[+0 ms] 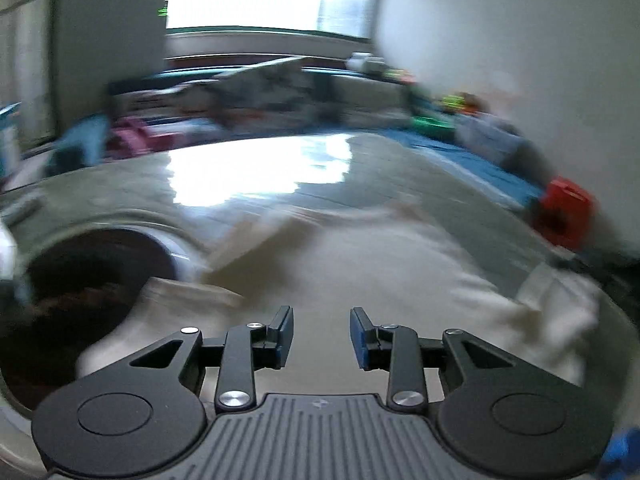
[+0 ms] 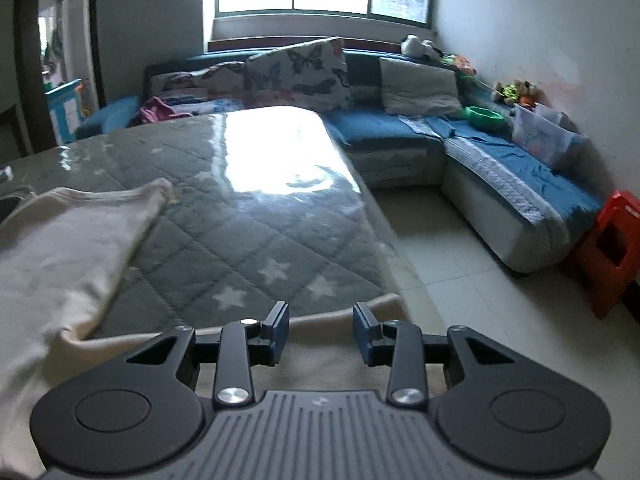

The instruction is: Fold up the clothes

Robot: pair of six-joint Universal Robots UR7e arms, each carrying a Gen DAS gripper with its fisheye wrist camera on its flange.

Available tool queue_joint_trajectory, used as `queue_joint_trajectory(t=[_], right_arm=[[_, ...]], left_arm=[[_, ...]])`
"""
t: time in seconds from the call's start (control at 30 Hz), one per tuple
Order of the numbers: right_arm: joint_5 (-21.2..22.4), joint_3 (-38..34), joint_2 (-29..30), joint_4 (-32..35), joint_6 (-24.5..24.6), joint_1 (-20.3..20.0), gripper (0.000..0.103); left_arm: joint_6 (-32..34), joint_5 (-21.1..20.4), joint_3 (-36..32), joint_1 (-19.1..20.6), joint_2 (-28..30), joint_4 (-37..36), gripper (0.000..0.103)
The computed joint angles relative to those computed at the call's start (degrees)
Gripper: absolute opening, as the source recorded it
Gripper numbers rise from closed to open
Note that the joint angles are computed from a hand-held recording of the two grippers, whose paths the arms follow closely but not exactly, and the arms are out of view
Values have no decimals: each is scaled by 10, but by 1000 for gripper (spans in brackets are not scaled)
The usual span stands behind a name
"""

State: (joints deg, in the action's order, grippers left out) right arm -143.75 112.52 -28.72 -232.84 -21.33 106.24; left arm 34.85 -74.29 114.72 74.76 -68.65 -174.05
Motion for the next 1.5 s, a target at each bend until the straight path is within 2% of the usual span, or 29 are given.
queue_joint_trajectory(t=[0.13,0.23,0.4,0.47,0.5,0.57,0.63,0.77,0.83,0.93,1.03,1.13,1.37,1.4,1.47,1.5], right_arm=[[21,-7,4,22,-2,11,40],[34,-13,7,42,-2,16,40],[51,-21,10,63,3,20,42],[52,-24,12,70,6,20,45],[52,-26,13,73,6,19,47],[52,-28,15,76,6,18,48],[50,-29,17,80,6,16,48],[46,-28,22,72,8,11,52],[44,-30,25,67,3,10,53],[44,-30,26,65,1,10,54],[43,-30,25,66,1,10,55],[42,-30,25,63,-1,12,55],[43,-22,24,39,-8,21,56],[43,-20,24,37,-5,21,56],[40,-17,23,37,1,23,56],[38,-15,23,37,4,23,56]], left_arm=[[-32,37,-77,3,57,-13,32],[-42,39,-124,7,89,1,32],[-14,44,-177,9,135,33,32],[-14,36,-199,13,149,62,31],[-10,31,-202,16,152,65,30],[-1,23,-208,20,159,68,14],[12,26,-207,20,164,43,7],[17,49,-212,21,179,-14,5],[7,50,-216,25,180,-17,5],[-7,52,-218,28,179,-15,6],[-37,54,-228,31,174,14,20],[-53,45,-217,32,154,15,22],[14,26,-114,23,78,2,25],[22,29,-101,22,72,-4,27],[23,29,-89,23,68,-6,38],[21,30,-89,23,71,-12,39]])
